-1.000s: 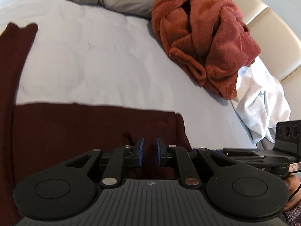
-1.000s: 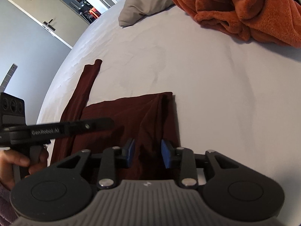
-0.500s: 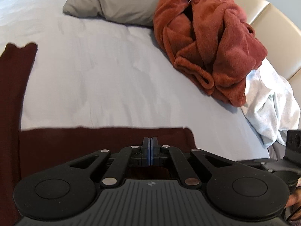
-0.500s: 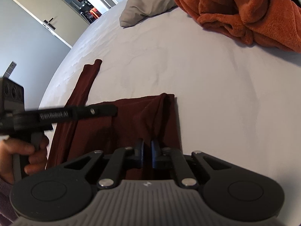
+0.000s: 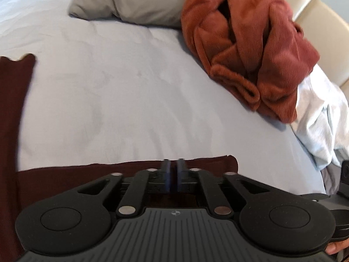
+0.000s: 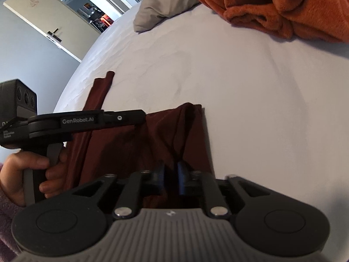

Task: Fold clothes

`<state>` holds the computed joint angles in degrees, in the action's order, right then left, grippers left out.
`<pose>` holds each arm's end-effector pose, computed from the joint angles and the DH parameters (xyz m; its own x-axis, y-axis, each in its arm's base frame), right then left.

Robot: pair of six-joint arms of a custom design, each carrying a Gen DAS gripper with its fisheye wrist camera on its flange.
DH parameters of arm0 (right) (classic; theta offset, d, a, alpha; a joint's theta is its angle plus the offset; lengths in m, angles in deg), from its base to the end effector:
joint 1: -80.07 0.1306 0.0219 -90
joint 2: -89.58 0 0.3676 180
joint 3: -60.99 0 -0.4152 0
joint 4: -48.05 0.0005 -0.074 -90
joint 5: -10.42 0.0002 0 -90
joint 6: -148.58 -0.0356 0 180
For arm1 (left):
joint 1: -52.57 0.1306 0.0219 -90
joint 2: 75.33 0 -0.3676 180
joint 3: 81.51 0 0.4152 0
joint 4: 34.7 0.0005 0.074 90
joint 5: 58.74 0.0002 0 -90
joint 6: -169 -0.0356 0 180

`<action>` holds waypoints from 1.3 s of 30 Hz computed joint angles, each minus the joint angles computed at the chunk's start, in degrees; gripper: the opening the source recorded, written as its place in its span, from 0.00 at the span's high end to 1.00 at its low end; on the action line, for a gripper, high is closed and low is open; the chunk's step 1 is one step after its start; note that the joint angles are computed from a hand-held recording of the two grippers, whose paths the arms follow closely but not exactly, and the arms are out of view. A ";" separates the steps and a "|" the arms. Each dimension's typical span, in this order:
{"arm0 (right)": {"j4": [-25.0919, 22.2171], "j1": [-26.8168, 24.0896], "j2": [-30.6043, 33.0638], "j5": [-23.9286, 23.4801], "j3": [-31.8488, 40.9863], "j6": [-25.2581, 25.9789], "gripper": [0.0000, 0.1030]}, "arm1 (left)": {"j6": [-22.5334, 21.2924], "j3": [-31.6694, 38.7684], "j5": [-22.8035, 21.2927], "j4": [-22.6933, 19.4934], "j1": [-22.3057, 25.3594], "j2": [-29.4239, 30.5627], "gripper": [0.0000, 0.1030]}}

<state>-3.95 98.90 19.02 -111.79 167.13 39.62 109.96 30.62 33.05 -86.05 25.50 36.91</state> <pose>0.5788 0.2169 0.3676 -0.9180 -0.0226 -0.3960 -0.2771 0.7510 0.5994 0.5730 -0.2947 0.3842 -0.8402 -0.1481 -0.5217 0.0466 0.9387 -0.3415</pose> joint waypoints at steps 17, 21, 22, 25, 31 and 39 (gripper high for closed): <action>-27.33 2.38 -8.44 10.73 6.77 21.70 0.54 | 13.35 -22.02 -6.36 -3.49 -14.70 -24.94 0.61; -25.74 5.40 -15.92 12.79 -0.12 19.34 0.54 | 17.48 -26.78 -10.46 -6.52 -17.99 -31.17 0.62; -24.43 6.32 -18.22 13.50 -2.74 18.30 0.55 | 18.57 -27.84 -11.90 -7.34 -18.50 -32.67 0.62; -20.08 9.75 -25.68 16.43 -11.80 14.29 0.55 | 21.99 -30.97 -16.31 -10.35 -20.29 -37.59 0.62; -14.83 19.16 -38.69 26.97 -28.09 7.03 0.57 | 30.20 -36.12 -27.44 -17.87 -22.50 -46.71 0.62; -14.57 29.40 -46.03 42.43 -35.57 1.29 0.56 | 34.29 -39.16 -27.40 -20.72 -28.12 -48.93 0.62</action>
